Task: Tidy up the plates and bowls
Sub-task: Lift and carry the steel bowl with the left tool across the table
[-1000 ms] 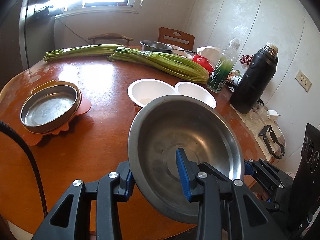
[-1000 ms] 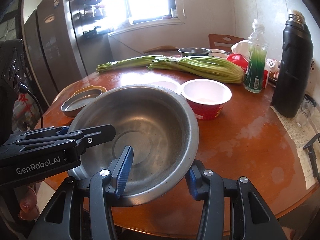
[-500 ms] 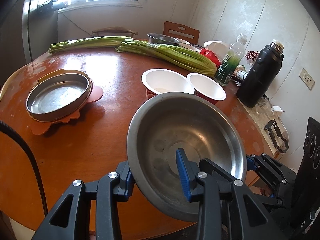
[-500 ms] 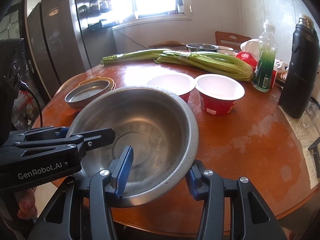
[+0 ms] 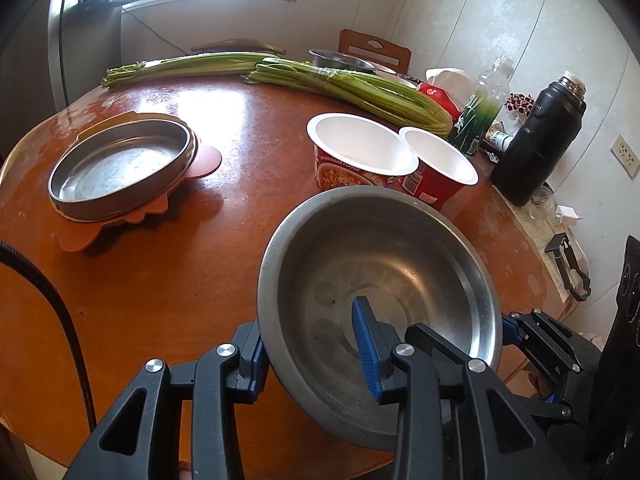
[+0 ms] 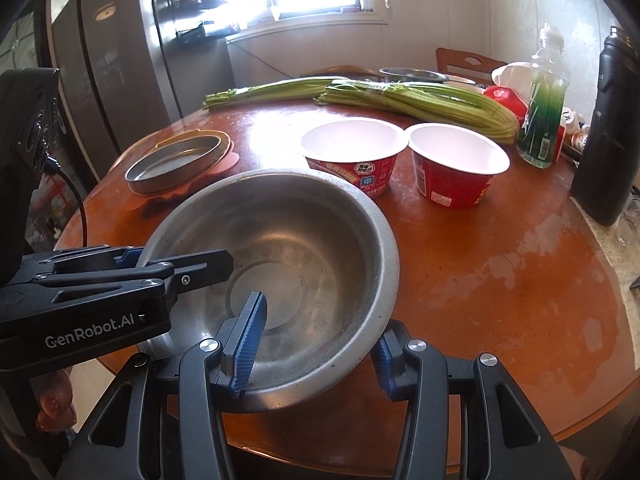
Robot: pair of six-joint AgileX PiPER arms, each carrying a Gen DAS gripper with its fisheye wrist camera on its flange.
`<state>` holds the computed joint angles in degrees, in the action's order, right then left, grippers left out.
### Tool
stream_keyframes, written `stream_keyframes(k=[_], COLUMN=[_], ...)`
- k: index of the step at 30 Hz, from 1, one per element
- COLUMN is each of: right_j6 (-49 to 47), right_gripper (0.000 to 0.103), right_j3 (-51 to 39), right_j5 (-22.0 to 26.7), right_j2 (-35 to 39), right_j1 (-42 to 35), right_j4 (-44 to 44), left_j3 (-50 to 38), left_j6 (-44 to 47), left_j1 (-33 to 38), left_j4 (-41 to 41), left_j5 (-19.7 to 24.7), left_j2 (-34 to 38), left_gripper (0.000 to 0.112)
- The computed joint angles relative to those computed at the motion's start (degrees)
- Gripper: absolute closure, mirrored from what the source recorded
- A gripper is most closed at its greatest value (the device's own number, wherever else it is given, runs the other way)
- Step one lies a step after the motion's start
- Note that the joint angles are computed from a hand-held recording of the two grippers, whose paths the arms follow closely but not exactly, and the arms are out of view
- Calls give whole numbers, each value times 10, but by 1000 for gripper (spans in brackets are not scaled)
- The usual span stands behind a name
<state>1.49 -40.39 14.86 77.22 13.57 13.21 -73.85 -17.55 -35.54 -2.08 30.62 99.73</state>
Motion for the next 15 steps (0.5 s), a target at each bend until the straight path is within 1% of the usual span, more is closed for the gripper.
stream_keyframes(k=[2, 6, 10, 15], right_j6=[27, -7, 14, -28], right_gripper=[52, 52, 52, 52], right_j3=[1, -4, -4, -5], right_j5=[-5, -5, -11, -9], right_j2=[1, 14, 18, 26], right_j1=[5, 2, 6, 0], right_j4=[-29, 9, -17, 24], left_j3=[0, -2, -3, -3], left_j6=[2, 13, 16, 12], left_j1=[1, 6, 10, 13], left_j4=[-1, -12, -16, -13], left_j5=[0, -1, -2, -2], left_j2=[3, 8, 12, 16], left_gripper=[74, 74, 74, 74])
